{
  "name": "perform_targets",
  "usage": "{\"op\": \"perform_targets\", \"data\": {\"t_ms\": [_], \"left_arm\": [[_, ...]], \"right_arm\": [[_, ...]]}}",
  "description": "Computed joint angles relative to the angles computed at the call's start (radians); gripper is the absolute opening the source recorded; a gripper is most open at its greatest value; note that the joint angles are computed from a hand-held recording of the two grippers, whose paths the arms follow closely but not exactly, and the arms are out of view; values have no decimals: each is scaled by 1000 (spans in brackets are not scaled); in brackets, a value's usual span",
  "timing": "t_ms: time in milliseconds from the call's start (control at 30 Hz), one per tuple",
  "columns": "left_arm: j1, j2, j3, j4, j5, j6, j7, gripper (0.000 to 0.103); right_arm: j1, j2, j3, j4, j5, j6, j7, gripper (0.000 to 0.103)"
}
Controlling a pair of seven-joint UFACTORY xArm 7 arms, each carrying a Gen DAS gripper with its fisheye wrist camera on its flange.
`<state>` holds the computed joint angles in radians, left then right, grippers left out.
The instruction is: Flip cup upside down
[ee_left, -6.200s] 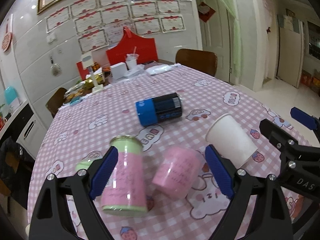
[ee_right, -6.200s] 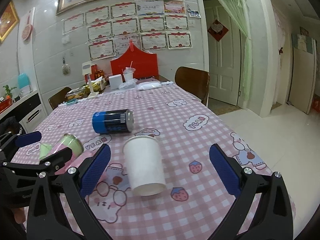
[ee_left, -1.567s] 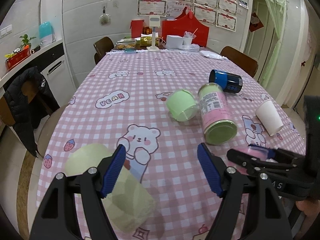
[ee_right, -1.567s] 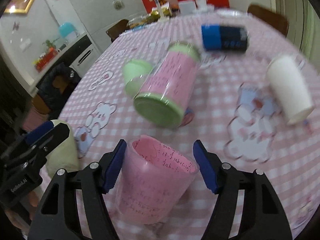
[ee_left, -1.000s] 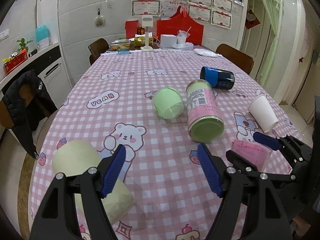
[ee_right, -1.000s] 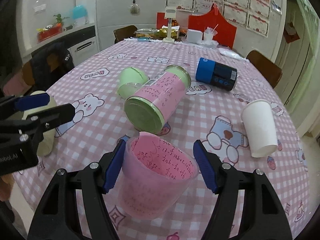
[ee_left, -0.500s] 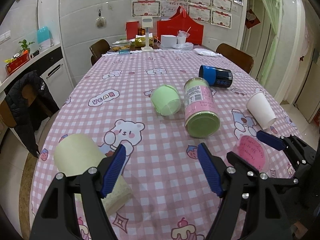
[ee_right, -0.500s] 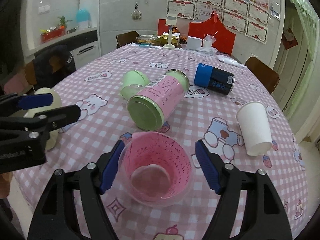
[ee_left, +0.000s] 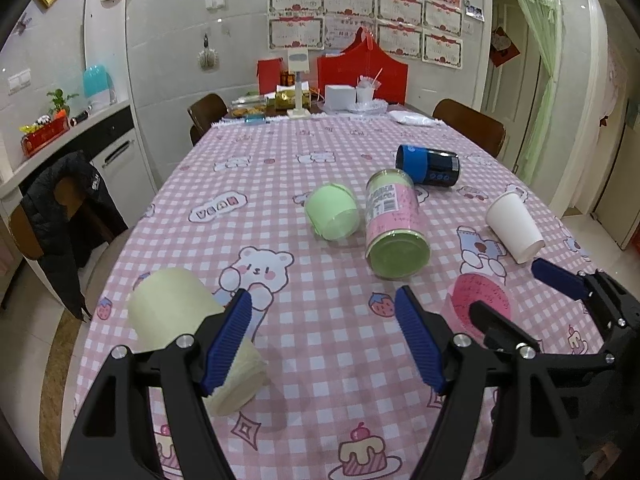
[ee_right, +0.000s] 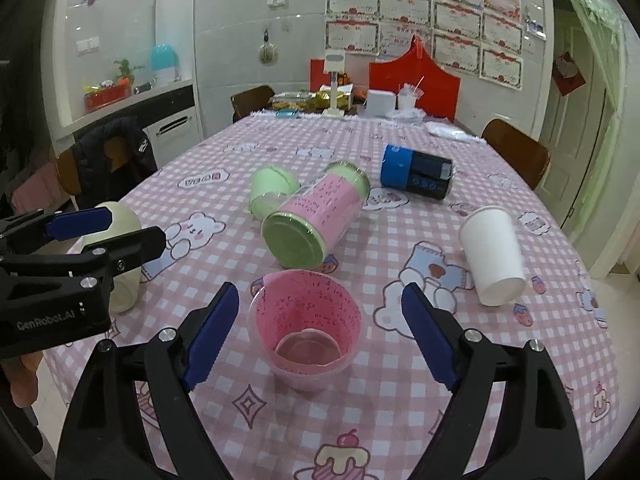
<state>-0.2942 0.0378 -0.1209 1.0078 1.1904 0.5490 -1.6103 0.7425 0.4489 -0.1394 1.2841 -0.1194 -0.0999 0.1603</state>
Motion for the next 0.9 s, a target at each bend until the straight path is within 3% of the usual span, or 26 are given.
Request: {"op": "perform_targets", "data": {"t_ms": [200,300,400,667,900], "left_arm": [[-7,-53,-21,-29,54,26,-58,73],[-7,-84,-40,-40,100,57,-103,73],[-3,-116,-57,-57,146,66,-148,73],[-12,-200,-126,-101,276,223,-279,80],[-23,-244,-157,-136,341,292,-350,81]], "right_arm": [[181,-44,-192,-76,58,-86,-6,91],[352,-46,-368,-110,147,-127,-44,91],[427,-55,-437,-134,218,-161,-87,92],[507,-89,-478,-196,391,-318,-217,95],[470,-126,-402,-228,459,-431,-299,95]]}}
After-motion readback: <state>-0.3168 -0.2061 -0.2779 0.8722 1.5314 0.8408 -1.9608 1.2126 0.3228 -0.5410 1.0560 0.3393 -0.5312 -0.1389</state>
